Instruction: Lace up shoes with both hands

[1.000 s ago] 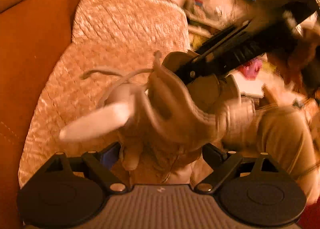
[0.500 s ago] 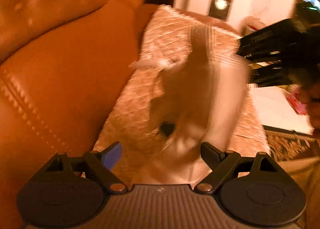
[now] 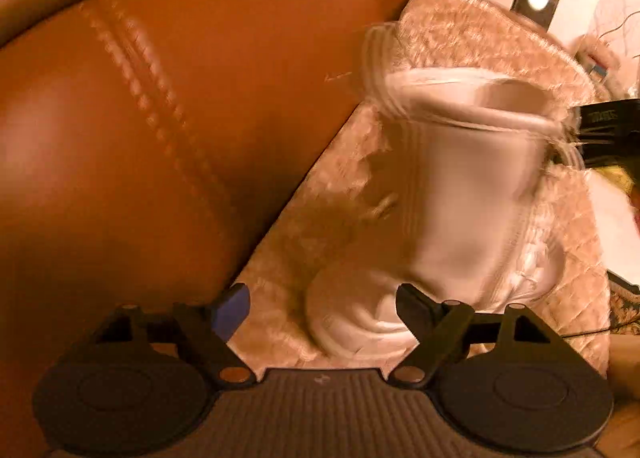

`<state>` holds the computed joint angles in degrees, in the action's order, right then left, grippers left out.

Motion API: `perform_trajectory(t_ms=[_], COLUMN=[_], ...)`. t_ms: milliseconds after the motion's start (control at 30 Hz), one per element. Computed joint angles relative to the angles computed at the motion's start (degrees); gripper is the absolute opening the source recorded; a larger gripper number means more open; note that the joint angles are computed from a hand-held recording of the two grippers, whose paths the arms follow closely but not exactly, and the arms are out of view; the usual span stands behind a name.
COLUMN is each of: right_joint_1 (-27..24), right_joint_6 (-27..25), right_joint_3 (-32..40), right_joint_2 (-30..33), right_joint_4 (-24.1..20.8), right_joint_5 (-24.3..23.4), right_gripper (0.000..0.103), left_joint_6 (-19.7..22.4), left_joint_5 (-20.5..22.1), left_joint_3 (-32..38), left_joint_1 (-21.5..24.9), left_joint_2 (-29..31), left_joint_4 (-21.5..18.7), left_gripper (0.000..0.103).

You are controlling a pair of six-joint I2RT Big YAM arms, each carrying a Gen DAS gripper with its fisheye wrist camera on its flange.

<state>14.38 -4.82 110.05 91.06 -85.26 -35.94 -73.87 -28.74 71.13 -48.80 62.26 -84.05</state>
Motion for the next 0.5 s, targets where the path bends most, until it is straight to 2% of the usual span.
perform_trajectory(t_ms=[100,233,333,367,400,467,500], right_joint_1=[2.71,4.41,3.59,2.41,1.21,-0.78,-1.82], right_joint_6=[-5.59,-10.02,-16.48,-16.15,-15.89,-15.64,-15.48], right_joint_3=[1.86,2.54,-1.9,-3.46,-4.94,-9.45,-12.01], right_joint_2=[4.37,7.59,5.86,4.83,3.86,0.53,-1.36], right_joint_4=[-2.17,-5.05,-7.61,-7.89,-8.25,-7.9,-7.82], right_joint_5=[2.8,6.43,5.89,3.91,1.93,0.29,-0.3], right_gripper=[0.05,0.05,0.047,0.044,0.032,0.032,0.032], left_joint_6=[-1.76,-3.03,-2.38,-2.14,-0.61,2.82,5.41], left_joint_5=[3.44,4.18,2.2,1.51,-0.1,-3.61,-4.45], left_joint_3=[-1.27,-1.88,-2.0,-2.04,-1.42,-0.04,-0.38], left_joint_1=[-0.93,-1.36,-0.82,-0.63,-0.65,-0.72,0.32], left_joint_2=[0.31,1.71,2.3,2.49,3.23,4.78,4.37], left_joint_4=[2.32,4.34,4.62,4.71,3.98,2.41,4.37], left_gripper=[0.086,0.086,0.089,0.088,0.085,0.083,0.079])
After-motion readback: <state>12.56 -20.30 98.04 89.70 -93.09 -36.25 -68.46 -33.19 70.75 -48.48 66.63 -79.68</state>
